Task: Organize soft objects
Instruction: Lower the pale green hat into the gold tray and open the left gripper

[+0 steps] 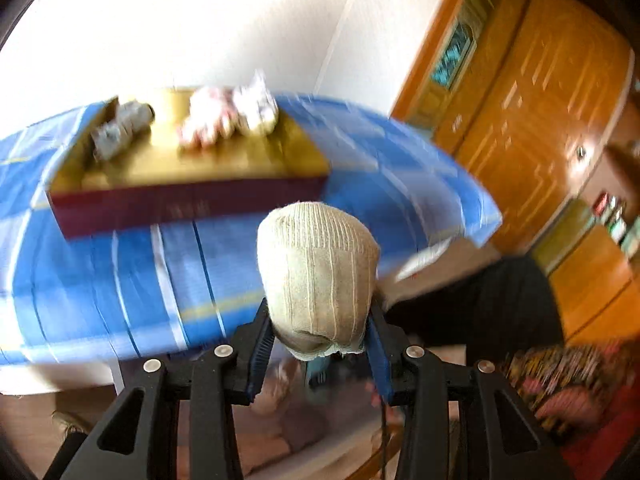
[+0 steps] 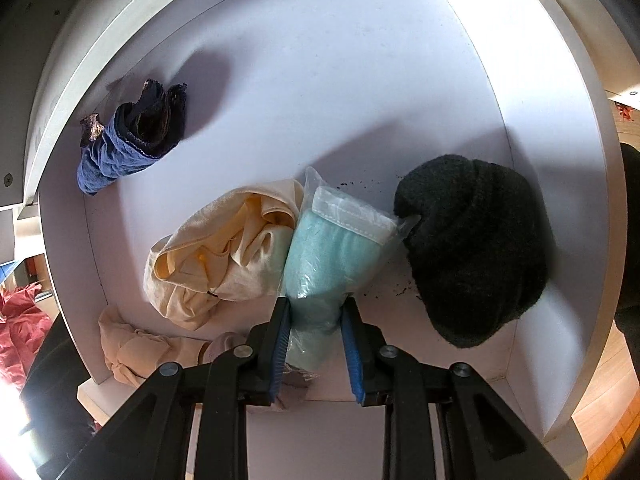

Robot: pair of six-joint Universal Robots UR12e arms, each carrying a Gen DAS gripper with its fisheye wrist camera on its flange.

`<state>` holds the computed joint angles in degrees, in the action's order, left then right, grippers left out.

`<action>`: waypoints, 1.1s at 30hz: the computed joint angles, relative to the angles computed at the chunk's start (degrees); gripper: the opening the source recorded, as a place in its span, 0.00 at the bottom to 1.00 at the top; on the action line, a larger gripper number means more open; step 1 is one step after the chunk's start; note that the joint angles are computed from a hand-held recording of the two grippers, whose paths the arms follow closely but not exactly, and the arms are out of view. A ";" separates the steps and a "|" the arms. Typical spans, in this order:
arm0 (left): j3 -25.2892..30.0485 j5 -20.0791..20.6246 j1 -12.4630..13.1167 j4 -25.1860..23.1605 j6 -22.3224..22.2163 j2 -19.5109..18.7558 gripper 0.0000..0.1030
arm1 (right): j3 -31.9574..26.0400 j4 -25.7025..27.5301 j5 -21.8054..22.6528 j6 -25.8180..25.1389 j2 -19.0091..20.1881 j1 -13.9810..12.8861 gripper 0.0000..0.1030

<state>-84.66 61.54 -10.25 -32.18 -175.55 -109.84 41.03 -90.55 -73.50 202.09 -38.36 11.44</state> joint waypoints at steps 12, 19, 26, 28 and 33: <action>19.41 8.68 0.17 -4.80 -7.26 -9.29 0.42 | -0.01 0.36 0.75 0.14 0.06 -0.01 0.24; 31.10 13.70 0.12 -15.07 -10.48 -16.26 0.42 | 0.56 0.02 1.27 0.15 -0.06 -0.20 0.24; 39.17 16.28 0.15 -22.13 -12.25 -21.42 0.42 | 0.47 0.10 1.78 0.50 -0.05 -0.25 0.24; 41.68 17.78 -0.02 -24.33 -11.58 -22.81 0.42 | 0.52 0.07 2.25 0.79 -0.03 -0.34 0.24; 48.01 20.04 -0.26 -28.89 -11.71 -26.50 0.42 | 0.98 0.08 3.27 0.56 -0.17 -0.55 0.24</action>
